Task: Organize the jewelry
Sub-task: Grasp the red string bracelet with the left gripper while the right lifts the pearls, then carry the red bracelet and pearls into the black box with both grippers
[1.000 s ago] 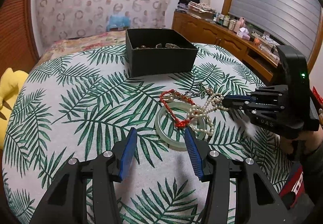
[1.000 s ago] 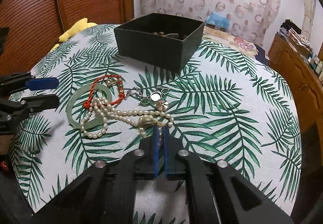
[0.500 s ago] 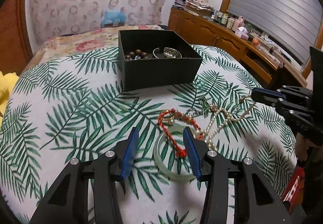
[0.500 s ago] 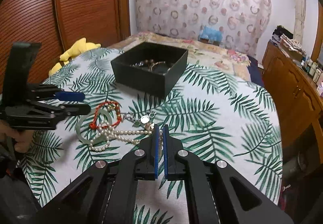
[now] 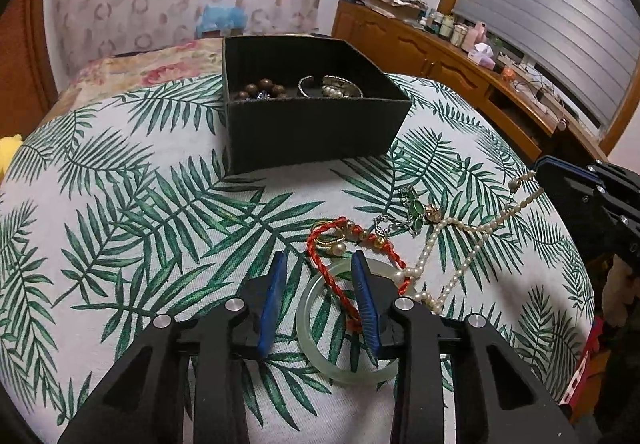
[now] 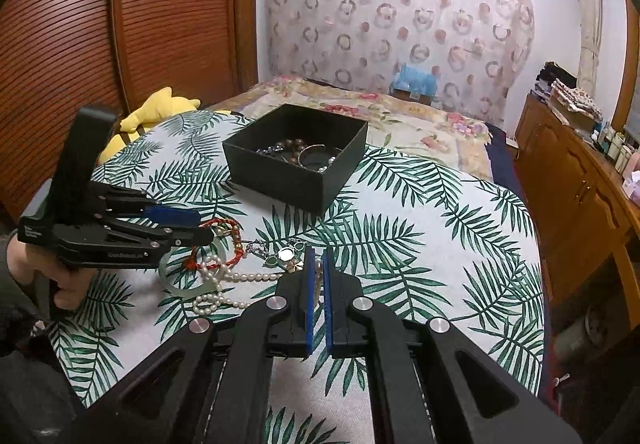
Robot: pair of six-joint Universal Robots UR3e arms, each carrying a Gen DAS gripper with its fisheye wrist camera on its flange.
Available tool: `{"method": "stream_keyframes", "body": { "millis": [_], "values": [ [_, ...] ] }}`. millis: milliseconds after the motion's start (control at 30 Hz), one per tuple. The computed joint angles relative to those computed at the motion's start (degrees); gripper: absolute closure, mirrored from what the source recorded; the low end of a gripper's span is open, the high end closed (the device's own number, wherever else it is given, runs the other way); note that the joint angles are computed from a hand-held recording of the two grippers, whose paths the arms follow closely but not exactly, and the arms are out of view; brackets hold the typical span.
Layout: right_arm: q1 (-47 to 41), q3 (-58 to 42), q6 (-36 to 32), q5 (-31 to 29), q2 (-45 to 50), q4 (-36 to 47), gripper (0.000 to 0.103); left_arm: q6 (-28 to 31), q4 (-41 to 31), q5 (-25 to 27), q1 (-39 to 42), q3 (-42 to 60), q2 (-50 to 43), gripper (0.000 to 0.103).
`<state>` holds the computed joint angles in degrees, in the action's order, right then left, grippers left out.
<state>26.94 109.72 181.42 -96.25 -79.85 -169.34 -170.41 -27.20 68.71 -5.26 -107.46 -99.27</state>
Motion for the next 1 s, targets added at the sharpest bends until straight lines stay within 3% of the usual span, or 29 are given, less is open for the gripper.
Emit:
{"method": "stream_keyframes", "body": {
  "millis": [200,267,1000],
  "values": [
    [0.03,-0.14,0.02,0.29,0.18,0.02,0.098,0.23,1.07,-0.13,-0.07,-0.87,0.65,0.089],
    [0.03,-0.23,0.02,0.27,0.17,0.08,0.098,0.12,1.18,0.44,-0.26,-0.76,0.95,0.101],
    [1.61,-6.65,-1.88,-1.77,-3.26,3.88,0.099,0.37,-0.56,-2.97,-0.3,-0.19,13.31,0.101]
  ]
}}
